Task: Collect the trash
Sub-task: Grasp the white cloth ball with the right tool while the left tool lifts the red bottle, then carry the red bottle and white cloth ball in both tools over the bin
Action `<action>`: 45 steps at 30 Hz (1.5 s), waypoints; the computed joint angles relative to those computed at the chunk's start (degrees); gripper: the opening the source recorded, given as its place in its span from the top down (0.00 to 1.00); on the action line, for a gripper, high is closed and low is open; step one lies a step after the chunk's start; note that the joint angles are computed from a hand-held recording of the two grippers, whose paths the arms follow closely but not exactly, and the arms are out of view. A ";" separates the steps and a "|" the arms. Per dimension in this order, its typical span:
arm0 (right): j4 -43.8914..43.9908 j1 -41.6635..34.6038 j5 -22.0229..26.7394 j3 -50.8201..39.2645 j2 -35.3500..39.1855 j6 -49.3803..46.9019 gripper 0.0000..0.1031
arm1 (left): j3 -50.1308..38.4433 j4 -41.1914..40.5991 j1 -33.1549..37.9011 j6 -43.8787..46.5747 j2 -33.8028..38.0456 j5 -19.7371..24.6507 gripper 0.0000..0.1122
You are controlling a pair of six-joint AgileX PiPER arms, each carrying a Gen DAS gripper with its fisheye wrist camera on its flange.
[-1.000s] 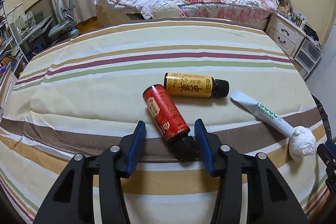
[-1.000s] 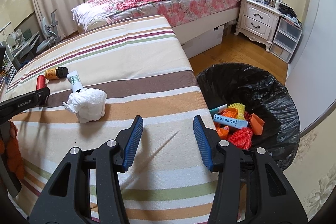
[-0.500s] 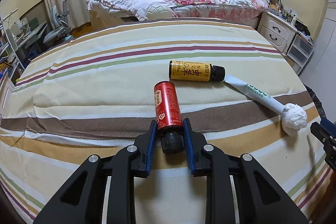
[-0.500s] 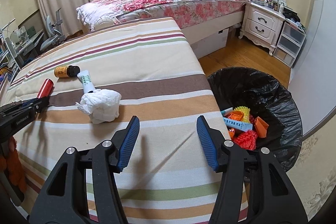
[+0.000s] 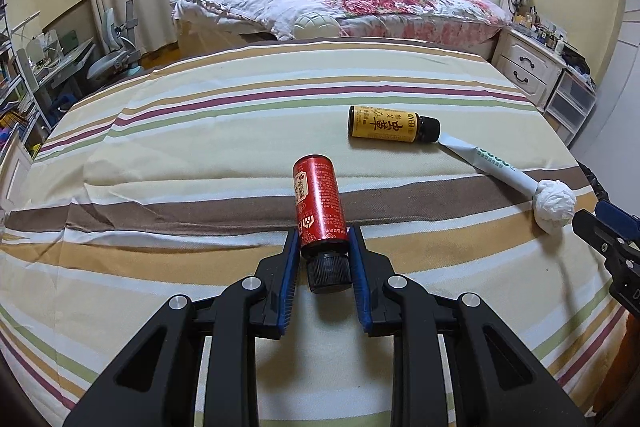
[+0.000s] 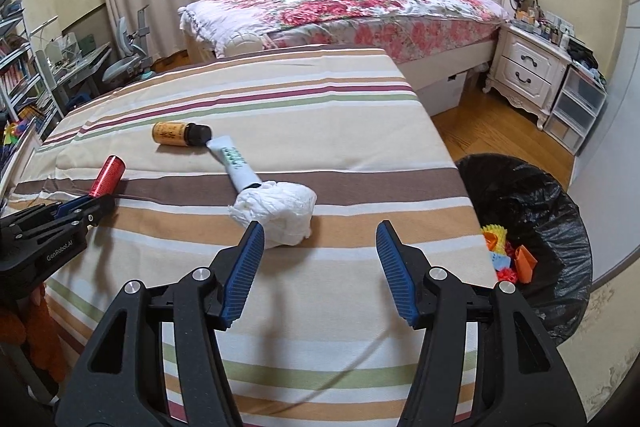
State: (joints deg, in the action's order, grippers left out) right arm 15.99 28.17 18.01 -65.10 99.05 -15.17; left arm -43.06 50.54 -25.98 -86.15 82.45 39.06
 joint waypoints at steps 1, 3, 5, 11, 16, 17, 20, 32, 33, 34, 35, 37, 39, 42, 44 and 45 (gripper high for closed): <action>0.36 0.32 0.12 -0.30 0.21 -0.33 0.42 | 0.32 0.49 -0.32 -0.57 -0.25 0.30 0.77; 0.85 0.99 0.32 -1.11 0.82 -0.86 0.42 | 0.96 1.05 -0.70 -1.34 -0.78 0.50 0.77; -0.20 1.83 0.39 -2.01 1.55 0.12 0.42 | 1.49 1.17 -0.58 -1.65 -1.14 0.20 0.77; -2.02 3.35 1.34 -3.60 3.11 1.62 0.45 | 2.94 1.11 0.02 -2.26 -1.57 -1.16 0.77; -0.32 3.52 1.86 -3.38 3.31 0.25 0.73 | 3.64 1.49 0.10 -3.02 -1.95 -1.74 0.77; -0.25 3.51 1.65 -3.07 3.05 0.29 0.75 | 3.65 1.64 -0.01 -3.13 -2.04 -1.75 0.77; 0.90 3.26 1.24 -2.20 2.12 -0.67 0.77 | 3.92 2.07 -0.63 -3.90 -2.31 -1.69 0.77; 1.85 0.05 -0.63 1.10 -1.78 -1.39 0.77 | 2.49 1.83 -2.88 -3.44 -2.33 -1.71 0.77; 1.77 -0.51 -0.79 1.40 -2.05 -1.34 0.77 | 2.18 1.98 -3.36 -3.59 -2.14 -1.57 0.77; 1.41 -1.20 -1.05 1.76 -2.36 -1.07 0.77 | 1.71 2.14 -3.89 -3.66 -1.86 -1.48 0.77; 1.15 -1.75 -1.25 2.03 -2.58 -0.94 0.77 | 1.05 2.19 -4.49 -3.55 -1.46 -1.39 0.77; 0.46 -3.27 -1.58 2.63 -3.12 -0.38 0.77 | -0.26 2.19 -5.64 -3.25 -0.51 -1.19 0.77; 0.72 -4.91 -1.77 3.22 -3.69 -0.63 0.77 | -2.11 2.03 -6.68 -2.48 0.86 -1.24 0.77; 0.77 -7.53 -1.93 3.75 -4.21 -0.93 0.77 | -5.22 1.77 -7.95 -1.00 3.22 -1.38 0.77; 1.46 -9.24 -2.09 4.07 -4.45 -1.76 0.77 | -7.83 1.56 -9.11 0.09 5.19 -1.42 0.77; 2.07 -10.29 -2.13 4.22 -4.59 -2.37 0.77 | -9.13 1.47 -9.65 0.66 6.20 -1.46 0.77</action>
